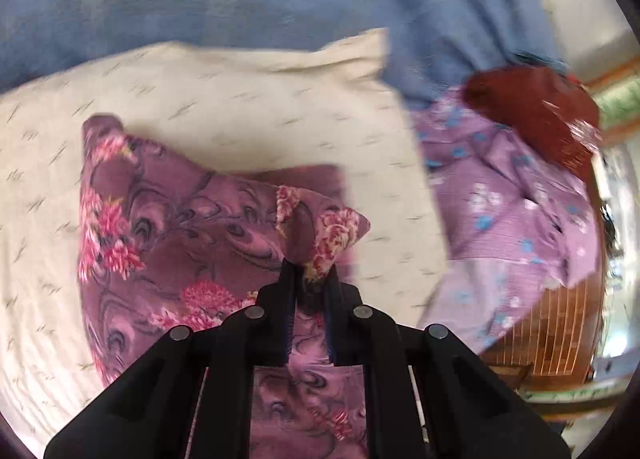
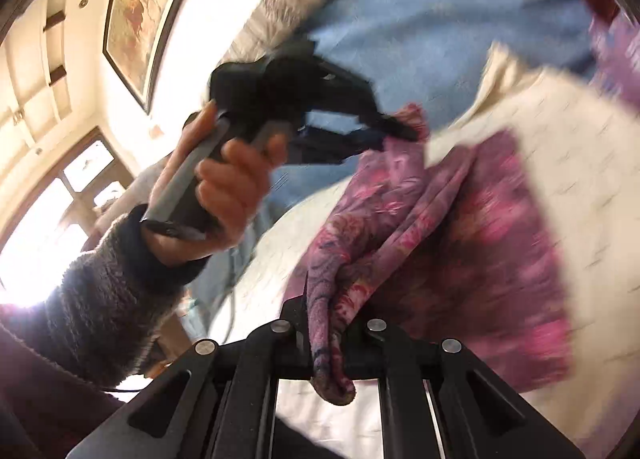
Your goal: Fold small clothes
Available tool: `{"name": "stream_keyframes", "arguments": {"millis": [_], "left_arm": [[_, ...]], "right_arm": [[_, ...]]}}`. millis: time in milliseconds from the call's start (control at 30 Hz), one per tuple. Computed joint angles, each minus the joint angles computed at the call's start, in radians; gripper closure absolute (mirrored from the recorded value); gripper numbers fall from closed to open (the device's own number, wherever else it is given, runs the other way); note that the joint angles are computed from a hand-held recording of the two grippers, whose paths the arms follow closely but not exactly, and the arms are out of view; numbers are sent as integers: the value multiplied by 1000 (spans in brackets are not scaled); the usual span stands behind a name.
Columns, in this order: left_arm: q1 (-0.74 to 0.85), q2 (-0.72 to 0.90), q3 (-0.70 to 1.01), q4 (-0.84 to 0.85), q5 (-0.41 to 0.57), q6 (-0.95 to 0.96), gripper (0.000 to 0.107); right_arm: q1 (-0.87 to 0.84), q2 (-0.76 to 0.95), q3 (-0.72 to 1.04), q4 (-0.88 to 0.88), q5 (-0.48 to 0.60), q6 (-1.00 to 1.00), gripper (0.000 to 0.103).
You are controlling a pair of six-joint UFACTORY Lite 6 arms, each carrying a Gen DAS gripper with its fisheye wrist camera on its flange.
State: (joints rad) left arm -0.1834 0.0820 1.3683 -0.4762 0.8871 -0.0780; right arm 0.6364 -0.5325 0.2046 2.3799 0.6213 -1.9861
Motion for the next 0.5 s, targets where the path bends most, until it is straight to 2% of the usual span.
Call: {"name": "stream_keyframes", "arguments": {"millis": [67,100,167,233,300,333,400,433,467,500], "left_arm": [[-71,64,25,66,-55,-56,95],[-84,123,51,75,-71,-67,95],[-71,210,20,-17,-109,1,95],[-24,218,-40,-157,-133,109,95],[34,160,-85,-261,-87,214,92],[69,131,-92,-303,-43,262,91],[144,4,-154,-367,3,359,73],[181,-75,-194,-346,1,373,42],[228,-163,-253,-329,-18,392,25],[258,-229,-305,-318,-44,401,24]], "right_arm": [[-110,-32,-49,-104,-21,100,96],[-136,15,-52,-109,-25,108,96],[-170,208,-31,-49,18,12,95],[-180,382,-14,21,100,-87,94],[-238,396,-25,-47,170,-62,88],[-265,344,-34,-107,149,-10,82],[-327,234,-49,-214,123,82,78],[-379,161,-55,-286,116,149,74],[-443,105,-45,-361,125,213,69],[-470,91,-22,-393,118,249,67]]}}
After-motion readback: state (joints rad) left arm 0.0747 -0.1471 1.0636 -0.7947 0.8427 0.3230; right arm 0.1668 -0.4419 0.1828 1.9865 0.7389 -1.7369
